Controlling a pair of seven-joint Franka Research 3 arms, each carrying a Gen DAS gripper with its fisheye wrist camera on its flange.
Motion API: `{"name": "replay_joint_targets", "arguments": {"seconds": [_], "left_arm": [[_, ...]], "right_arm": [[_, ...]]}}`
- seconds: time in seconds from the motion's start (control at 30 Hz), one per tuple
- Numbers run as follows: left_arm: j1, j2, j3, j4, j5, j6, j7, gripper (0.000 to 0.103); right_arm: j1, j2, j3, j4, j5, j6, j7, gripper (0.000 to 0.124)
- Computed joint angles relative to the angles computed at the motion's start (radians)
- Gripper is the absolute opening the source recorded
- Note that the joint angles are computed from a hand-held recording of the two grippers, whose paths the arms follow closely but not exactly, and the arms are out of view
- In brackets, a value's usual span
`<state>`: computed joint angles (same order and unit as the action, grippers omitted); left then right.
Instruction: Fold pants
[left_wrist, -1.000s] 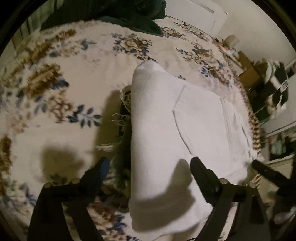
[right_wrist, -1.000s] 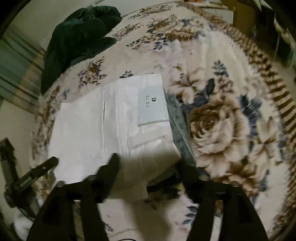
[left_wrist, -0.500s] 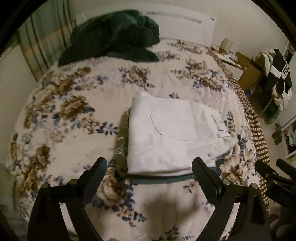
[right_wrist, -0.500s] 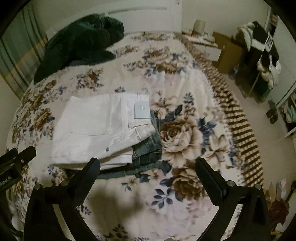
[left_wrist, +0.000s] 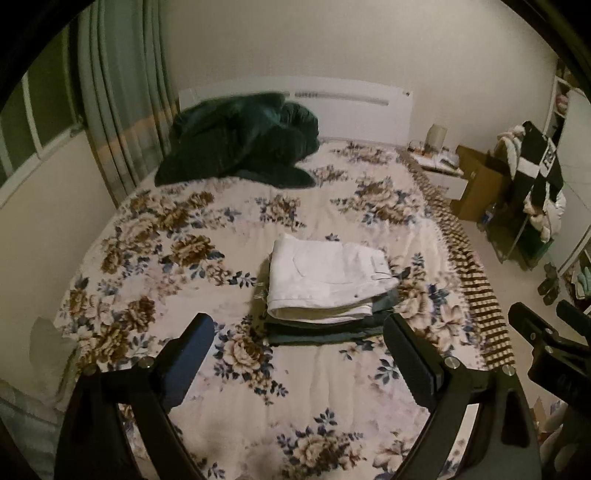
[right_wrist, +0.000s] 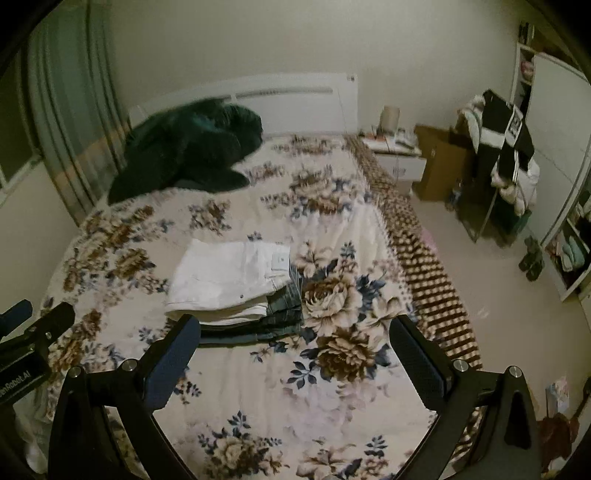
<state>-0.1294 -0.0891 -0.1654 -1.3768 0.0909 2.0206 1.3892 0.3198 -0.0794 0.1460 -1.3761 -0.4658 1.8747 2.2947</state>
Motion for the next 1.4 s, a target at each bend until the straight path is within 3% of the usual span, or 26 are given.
{"name": "replay_joint_targets", "arguments": {"seconds": [0.2, 0.37, 0.57, 0.63, 0.77, 0.9, 1.4], "left_arm": [[-0.013, -0.136, -0.015, -0.044, 0.03, -0.029, -0.043, 0.094], [-0.019, -0.201, -0.012, -0.052, 0.032, -0.064, -0.069, 0.094], [-0.023, -0.255, 0.005, -0.062, 0.025, -0.064, -0.048, 0.095], [-0.025, -0.274, 0.01, -0.076, 0.022, -0.061, -0.027, 0.101], [-0.02, -0.306, 0.014, -0.109, 0.028, -0.045, -0.013, 0.103], [-0.016, -0.318, 0.019, -0.119, 0.027, -0.045, -0.01, 0.103], [-0.004, -0.322, 0.006, -0.091, 0.056, -0.069, -0.032, 0.103]], "right_arm": [[0.007, -0.138, 0.079, 0.013, -0.053, -0.091, -0.021, 0.103], [-0.009, -0.183, 0.167, 0.103, -0.068, -0.2, -0.027, 0.103], [-0.004, -0.131, 0.291, 0.291, -0.155, -0.363, 0.001, 0.103], [0.019, -0.095, 0.331, 0.362, -0.217, -0.422, 0.005, 0.103], [0.083, -0.028, 0.377, 0.46, -0.326, -0.496, 0.008, 0.103], [0.144, 0.018, 0.366, 0.514, -0.369, -0.517, 0.009, 0.103], [0.307, 0.065, 0.178, 0.541, -0.331, -0.46, -0.02, 0.103]]}}
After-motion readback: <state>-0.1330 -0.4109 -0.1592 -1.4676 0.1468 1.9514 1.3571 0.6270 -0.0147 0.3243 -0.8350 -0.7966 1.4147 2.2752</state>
